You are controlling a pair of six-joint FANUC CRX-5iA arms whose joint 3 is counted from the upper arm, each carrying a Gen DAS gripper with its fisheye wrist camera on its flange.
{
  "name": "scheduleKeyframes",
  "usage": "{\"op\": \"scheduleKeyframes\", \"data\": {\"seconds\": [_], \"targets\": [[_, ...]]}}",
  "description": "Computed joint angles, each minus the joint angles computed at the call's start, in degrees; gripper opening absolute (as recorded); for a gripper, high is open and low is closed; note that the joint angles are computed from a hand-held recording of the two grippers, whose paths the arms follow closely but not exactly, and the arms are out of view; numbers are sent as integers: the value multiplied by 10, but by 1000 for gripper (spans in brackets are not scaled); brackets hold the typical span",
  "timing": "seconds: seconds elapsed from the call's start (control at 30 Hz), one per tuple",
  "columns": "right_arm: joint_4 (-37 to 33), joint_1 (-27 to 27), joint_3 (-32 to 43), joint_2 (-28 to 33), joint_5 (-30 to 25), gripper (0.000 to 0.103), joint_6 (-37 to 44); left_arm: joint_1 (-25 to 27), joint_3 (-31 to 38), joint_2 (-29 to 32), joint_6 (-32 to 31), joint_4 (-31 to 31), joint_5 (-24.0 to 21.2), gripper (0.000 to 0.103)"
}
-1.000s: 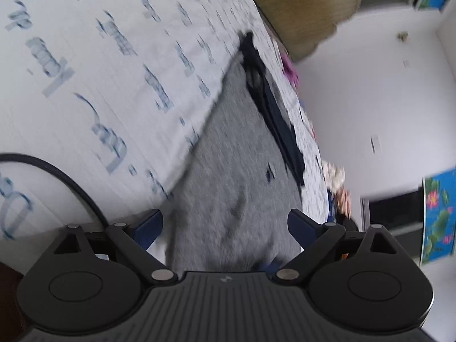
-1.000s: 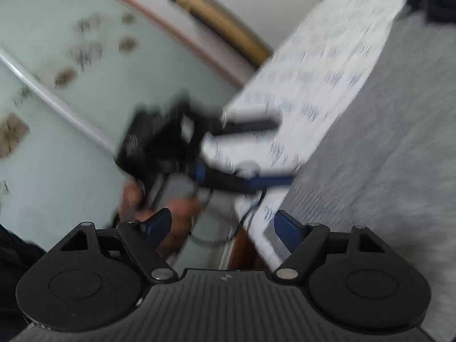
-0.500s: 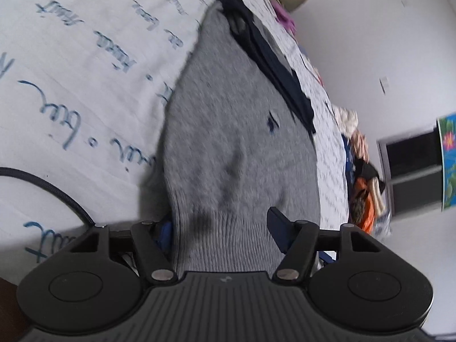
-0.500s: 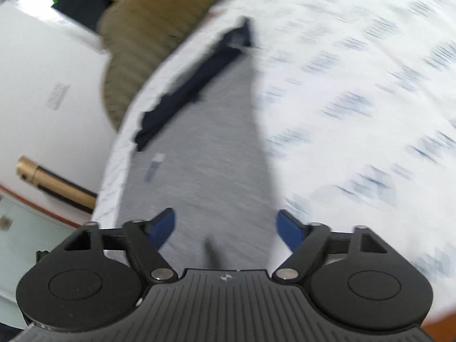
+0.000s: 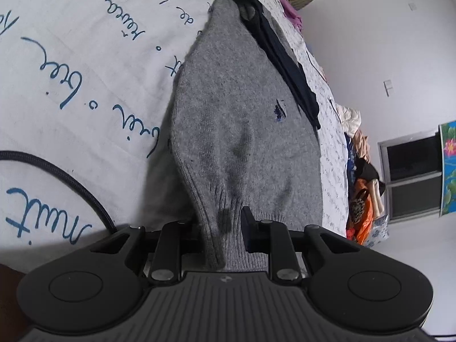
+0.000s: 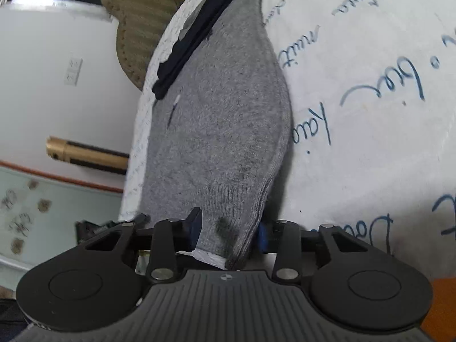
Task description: Fold small clothes
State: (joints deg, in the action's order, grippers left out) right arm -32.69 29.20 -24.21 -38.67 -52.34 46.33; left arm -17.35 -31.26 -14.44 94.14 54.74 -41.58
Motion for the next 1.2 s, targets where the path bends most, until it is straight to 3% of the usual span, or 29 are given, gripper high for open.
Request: {"op": "scheduleKeyframes", "data": {"seconds": [0.07,0.1,0.13,0.17,0.3,0.4,0.43,0.5,0.6,0.7,0.73,0.8,0.83,0.9,0.93,1.0,1.1,1.2], "targets": [[23,22,-15,-6,21,24,-32,0,0,3,-2,2,1,23],[51,42,-26,-11,32,9,-61,-1,5,5,3,-8,2,23],[82,68,-44,-21,58,9,-87,-1,16,7,17,-34,1,9],[124,97,-61,-33,81,9,-119,1,32,11,32,-65,-8,5],[235,160,-85,-64,118,8,-206,0,34,-1,20,-59,-10,4],[309,181,-77,-89,57,8,-250,10,32,-27,23,-65,-13,4],[313,176,-70,-90,27,8,-248,15,38,-29,34,-88,-23,4],[241,121,-53,-72,-2,8,-191,28,38,-16,63,-110,-50,4],[196,101,-59,-55,21,8,-161,31,13,-16,51,-75,-42,4],[170,92,-66,-64,43,17,-160,32,16,-22,56,-87,-43,7],[158,85,-65,-66,41,31,-150,35,14,-23,49,-82,-49,8],[131,67,-65,-73,47,44,-135,37,10,-19,50,-66,-53,13],[128,65,-66,-73,50,45,-139,36,4,-19,47,-51,-48,18],[121,60,-63,-66,50,45,-139,29,13,-12,53,-59,-43,19],[117,58,-63,-63,49,27,-134,23,25,-8,62,-79,-40,18],[130,65,-62,-57,38,10,-130,16,51,0,79,-122,-47,5],[170,104,-76,-71,72,9,-127,16,58,1,58,-118,-50,5],[146,80,-62,-64,97,9,-90,21,53,-3,23,-81,-34,5]]}}
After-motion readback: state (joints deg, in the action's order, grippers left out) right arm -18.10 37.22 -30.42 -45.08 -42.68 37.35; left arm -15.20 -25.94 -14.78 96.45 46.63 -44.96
